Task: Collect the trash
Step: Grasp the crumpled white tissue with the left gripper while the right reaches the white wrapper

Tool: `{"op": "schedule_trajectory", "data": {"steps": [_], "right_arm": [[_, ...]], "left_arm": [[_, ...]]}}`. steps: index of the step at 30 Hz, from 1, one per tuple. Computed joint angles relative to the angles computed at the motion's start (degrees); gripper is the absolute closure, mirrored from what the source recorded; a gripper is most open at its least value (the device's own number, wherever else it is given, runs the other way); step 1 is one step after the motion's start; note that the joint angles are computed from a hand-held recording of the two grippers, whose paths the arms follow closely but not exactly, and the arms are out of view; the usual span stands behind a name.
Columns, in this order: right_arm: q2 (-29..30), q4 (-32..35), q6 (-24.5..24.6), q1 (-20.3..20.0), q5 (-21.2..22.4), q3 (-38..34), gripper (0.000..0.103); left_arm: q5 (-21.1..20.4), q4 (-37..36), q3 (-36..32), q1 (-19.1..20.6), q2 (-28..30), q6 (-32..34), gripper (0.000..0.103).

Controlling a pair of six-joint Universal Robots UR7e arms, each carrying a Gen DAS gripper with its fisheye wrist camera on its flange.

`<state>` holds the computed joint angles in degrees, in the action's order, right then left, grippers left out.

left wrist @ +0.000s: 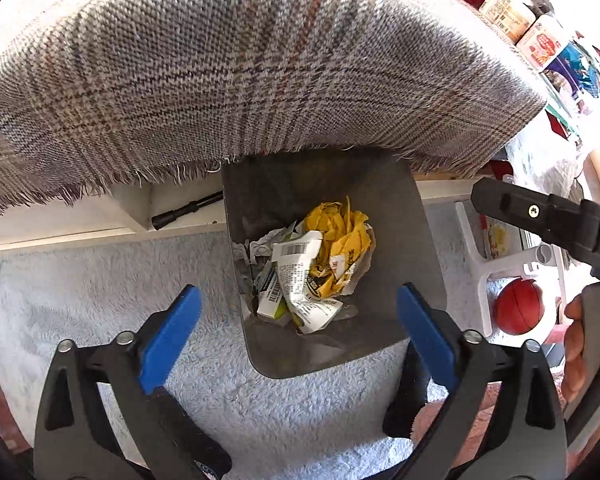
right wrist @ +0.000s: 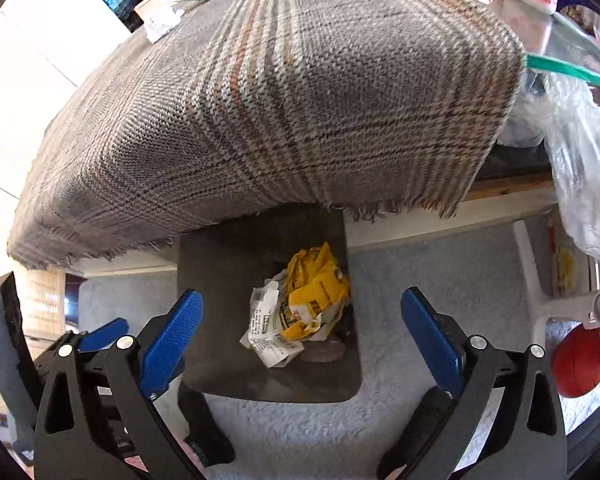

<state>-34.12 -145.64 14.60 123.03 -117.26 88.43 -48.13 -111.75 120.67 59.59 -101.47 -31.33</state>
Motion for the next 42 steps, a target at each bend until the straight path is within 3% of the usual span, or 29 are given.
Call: {"op": "schedule_trajectory", "data": {"steps": [6, 14, 21, 31, 42], "right_arm": [[-0.9, -1.0, -1.5, 0.9, -2.9, 0.9, 0.003], [-3.6, -1.7, -1.9, 1.6, -2.7, 1.4, 0.003], [-4.7, -0.2, -3.2, 2.8, -3.1, -2.6, 0.003], [1.3, 6.0, -4.7, 3.1, -4.5, -18.1, 0.003], [16.8, 17.9, -6.5, 0.6, -2.9, -46.3, 0.003]], "left_arm": [[1.6, 3.3, -0.6, -2.4, -1.0, -2.2, 0.008], [5.3, 10.1, -3.7, -6.4, -3.4, -5.4, 0.008], [9.3, 12.9, -9.0, -8.6, -2.6, -6.1, 0.008], [13.6, 10.2, -20.7, -6.4, 4.6, -0.4, 0.008], [11.9, -3.2, -31.8, 2.3, 17.0, 14.1, 0.008]]}}
